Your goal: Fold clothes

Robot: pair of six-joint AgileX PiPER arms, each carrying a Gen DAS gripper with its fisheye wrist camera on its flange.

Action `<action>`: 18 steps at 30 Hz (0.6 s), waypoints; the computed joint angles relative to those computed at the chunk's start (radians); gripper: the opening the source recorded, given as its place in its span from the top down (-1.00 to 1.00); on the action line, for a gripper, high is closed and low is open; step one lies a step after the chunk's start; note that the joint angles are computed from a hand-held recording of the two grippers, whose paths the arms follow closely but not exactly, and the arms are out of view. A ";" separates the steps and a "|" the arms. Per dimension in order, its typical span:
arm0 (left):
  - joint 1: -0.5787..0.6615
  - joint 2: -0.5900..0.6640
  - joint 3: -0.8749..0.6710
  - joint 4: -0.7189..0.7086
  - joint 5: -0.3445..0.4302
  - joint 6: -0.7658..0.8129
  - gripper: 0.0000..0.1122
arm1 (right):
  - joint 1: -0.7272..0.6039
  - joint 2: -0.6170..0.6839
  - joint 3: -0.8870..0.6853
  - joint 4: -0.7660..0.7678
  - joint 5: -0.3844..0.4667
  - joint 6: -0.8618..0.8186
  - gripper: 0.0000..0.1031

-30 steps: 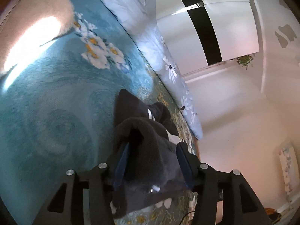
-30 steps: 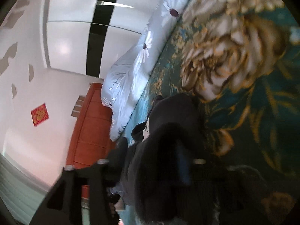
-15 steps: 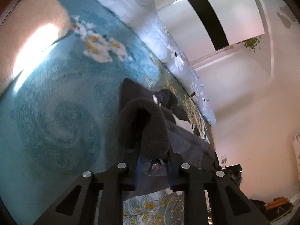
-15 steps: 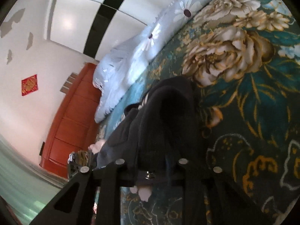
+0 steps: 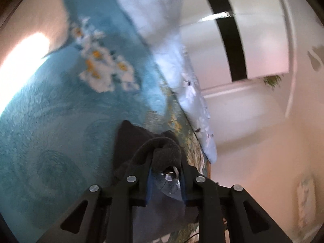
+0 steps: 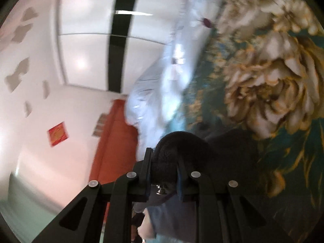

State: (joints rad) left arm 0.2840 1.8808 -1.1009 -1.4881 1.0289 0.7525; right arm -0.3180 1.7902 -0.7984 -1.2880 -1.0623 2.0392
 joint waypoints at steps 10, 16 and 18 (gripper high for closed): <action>0.070 0.047 0.052 -0.219 0.048 0.066 -0.16 | 0.000 0.071 -0.036 0.052 0.084 -0.007 0.17; 0.081 -0.178 0.238 0.045 -0.068 0.064 -0.16 | -0.112 -0.077 0.122 -0.023 0.058 -0.068 -0.03; 0.092 -0.250 0.344 0.076 -0.088 0.101 -0.17 | -0.166 -0.141 0.204 -0.077 0.048 -0.090 -0.16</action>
